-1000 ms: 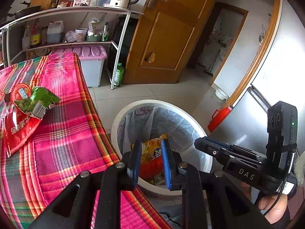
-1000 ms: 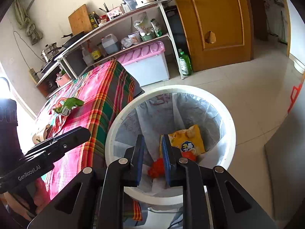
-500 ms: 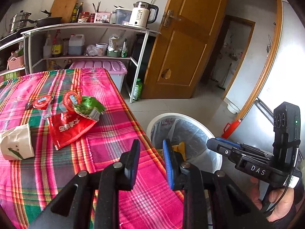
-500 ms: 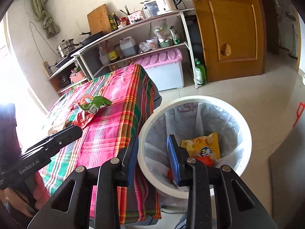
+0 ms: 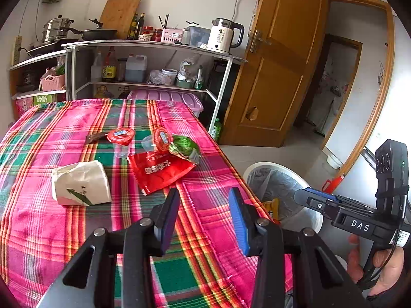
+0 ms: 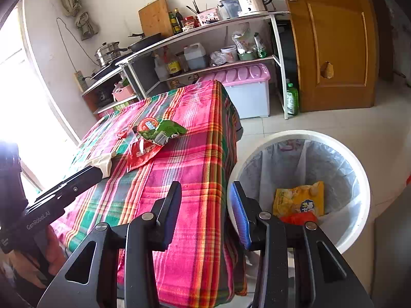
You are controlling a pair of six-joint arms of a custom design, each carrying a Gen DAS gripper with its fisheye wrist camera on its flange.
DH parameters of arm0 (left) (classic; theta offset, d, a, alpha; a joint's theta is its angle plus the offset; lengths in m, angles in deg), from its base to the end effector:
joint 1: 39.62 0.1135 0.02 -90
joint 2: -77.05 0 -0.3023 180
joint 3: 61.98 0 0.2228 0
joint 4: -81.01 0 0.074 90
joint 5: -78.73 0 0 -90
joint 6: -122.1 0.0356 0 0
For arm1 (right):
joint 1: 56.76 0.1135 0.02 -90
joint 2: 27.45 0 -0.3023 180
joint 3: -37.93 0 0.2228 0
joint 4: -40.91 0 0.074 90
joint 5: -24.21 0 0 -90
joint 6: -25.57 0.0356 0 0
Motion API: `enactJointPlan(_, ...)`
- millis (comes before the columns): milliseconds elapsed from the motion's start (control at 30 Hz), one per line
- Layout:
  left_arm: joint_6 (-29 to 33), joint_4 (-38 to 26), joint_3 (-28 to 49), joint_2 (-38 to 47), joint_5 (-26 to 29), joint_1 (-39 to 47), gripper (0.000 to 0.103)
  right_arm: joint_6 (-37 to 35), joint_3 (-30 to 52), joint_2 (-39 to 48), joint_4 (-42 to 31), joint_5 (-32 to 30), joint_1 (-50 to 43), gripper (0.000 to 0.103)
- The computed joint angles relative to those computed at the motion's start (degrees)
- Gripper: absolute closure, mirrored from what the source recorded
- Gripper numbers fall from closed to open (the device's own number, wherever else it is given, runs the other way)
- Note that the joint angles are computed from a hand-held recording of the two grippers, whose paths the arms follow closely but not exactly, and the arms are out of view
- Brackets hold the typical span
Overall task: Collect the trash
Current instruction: 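Move both tools back over the table, then grasp the white paper cup with the left tool while the right tool grasps the green snack bag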
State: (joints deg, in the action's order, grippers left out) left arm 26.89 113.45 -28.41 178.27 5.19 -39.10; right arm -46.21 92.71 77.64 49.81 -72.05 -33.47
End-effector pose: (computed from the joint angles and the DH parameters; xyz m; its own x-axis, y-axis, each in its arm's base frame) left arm 0.2520 -0.0078 0.1416 -0.5944 -0.0925 -0.7988 0.1695 0.9566 -0.2369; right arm 0.2952 0.1313 0.1616 -0.7235 0.0270 -0.6898 -0.2547 0.9183 0.3030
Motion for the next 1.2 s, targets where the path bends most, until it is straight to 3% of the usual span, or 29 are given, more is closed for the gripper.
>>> enactJointPlan(267, 1.9, 1.1, -1.0, 0.7, 1.8, 7.4, 0.055, -0.2, 4.1, 2.7, -1.9, -0.4, 2.3, 0.062)
enactJointPlan(433, 2.6, 0.9, -0.4, 1.8, 2.8, 12.7, 0.054, -0.1, 7.0, 4.2, -3.1, -0.4, 3.8, 0.055)
enactJointPlan(567, 2.5, 1.5, 0.4, 3.3, 4.0, 17.6, 0.041, -0.3, 9.8, 5.6, -4.4, -0.2, 4.8, 0.054)
enactJointPlan(700, 2.6, 0.9, 2.5, 5.7, 4.4, 20.9, 0.04, -0.5, 12.9, 7.4, -6.0, 0.3, 5.9, 0.054)
enactJointPlan(1200, 3.5, -12.7, 18.2, 16.2, 7.8, 25.1, 0.035, -0.8, 25.4, 14.8, -12.5, 1.1, 8.0, 0.054)
